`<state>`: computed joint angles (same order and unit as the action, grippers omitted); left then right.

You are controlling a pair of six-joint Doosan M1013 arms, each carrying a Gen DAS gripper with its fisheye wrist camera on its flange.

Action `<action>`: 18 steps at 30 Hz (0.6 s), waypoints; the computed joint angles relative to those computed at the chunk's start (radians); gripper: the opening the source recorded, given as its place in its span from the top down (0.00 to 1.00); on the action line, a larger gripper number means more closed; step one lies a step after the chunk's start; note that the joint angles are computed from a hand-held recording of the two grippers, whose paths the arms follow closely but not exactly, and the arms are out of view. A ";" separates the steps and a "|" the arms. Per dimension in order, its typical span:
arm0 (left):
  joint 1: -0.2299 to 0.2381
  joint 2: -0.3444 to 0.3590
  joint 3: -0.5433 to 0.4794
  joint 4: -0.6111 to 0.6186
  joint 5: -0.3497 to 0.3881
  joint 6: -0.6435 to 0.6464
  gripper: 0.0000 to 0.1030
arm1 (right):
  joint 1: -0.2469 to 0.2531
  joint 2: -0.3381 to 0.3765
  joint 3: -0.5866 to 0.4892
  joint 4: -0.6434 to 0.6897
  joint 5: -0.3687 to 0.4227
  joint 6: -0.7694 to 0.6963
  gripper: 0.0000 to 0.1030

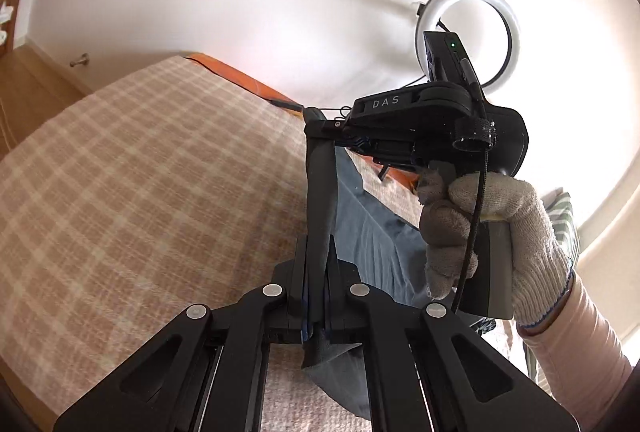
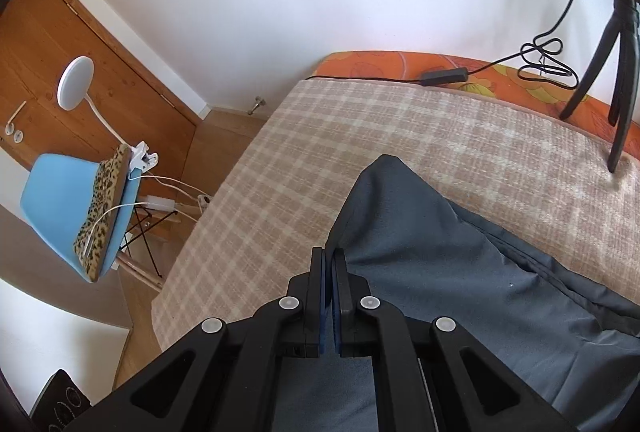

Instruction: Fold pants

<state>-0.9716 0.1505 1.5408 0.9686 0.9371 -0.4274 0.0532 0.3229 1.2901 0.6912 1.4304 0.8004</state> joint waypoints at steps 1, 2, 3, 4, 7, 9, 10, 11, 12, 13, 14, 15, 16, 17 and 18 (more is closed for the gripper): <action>-0.002 -0.008 0.009 0.007 0.009 -0.018 0.97 | 0.007 0.000 -0.001 0.007 0.004 0.003 1.00; -0.003 -0.014 0.013 0.012 0.010 -0.026 0.97 | 0.011 -0.001 -0.002 0.013 0.009 0.007 1.00; -0.006 -0.018 0.014 0.021 0.015 -0.035 0.97 | 0.011 0.000 -0.004 0.023 0.015 0.008 1.00; -0.010 -0.019 0.013 0.032 0.014 -0.041 0.97 | 0.009 0.000 -0.005 0.033 0.021 0.010 1.00; -0.025 -0.006 -0.009 0.051 0.014 0.002 0.97 | -0.009 0.000 -0.015 0.063 0.041 0.008 1.00; -0.019 0.007 -0.026 0.056 -0.013 0.043 0.97 | -0.031 0.007 -0.032 0.086 0.064 0.012 1.00; -0.018 0.014 -0.037 0.056 -0.026 0.059 0.97 | -0.042 0.007 -0.037 0.094 0.073 0.011 1.00; -0.016 0.020 -0.046 0.055 -0.045 0.071 0.97 | -0.054 0.006 -0.040 0.102 0.079 0.007 1.00; -0.016 0.027 -0.056 0.055 -0.062 0.084 0.97 | -0.067 0.007 -0.048 0.111 0.086 0.004 1.00; -0.016 0.035 -0.071 0.053 -0.071 0.104 0.97 | -0.081 0.008 -0.053 0.123 0.094 0.003 1.00; -0.015 0.044 -0.085 0.052 -0.084 0.123 0.97 | -0.096 0.009 -0.058 0.137 0.103 0.007 1.00; -0.017 0.054 -0.100 0.052 -0.097 0.137 0.97 | -0.112 0.011 -0.065 0.150 0.113 0.008 1.00; -0.017 0.064 -0.115 0.051 -0.110 0.154 0.97 | -0.127 0.014 -0.073 0.161 0.120 0.008 1.00; -0.016 0.075 -0.133 0.046 -0.123 0.175 0.97 | -0.143 0.016 -0.080 0.172 0.126 0.007 1.00; -0.016 0.086 -0.150 0.038 -0.137 0.196 0.97 | -0.158 0.017 -0.086 0.179 0.130 0.007 1.00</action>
<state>-0.9876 0.2370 1.3906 1.0069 0.7997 -0.2311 -0.1050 0.3400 1.2042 0.8701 1.5600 0.8069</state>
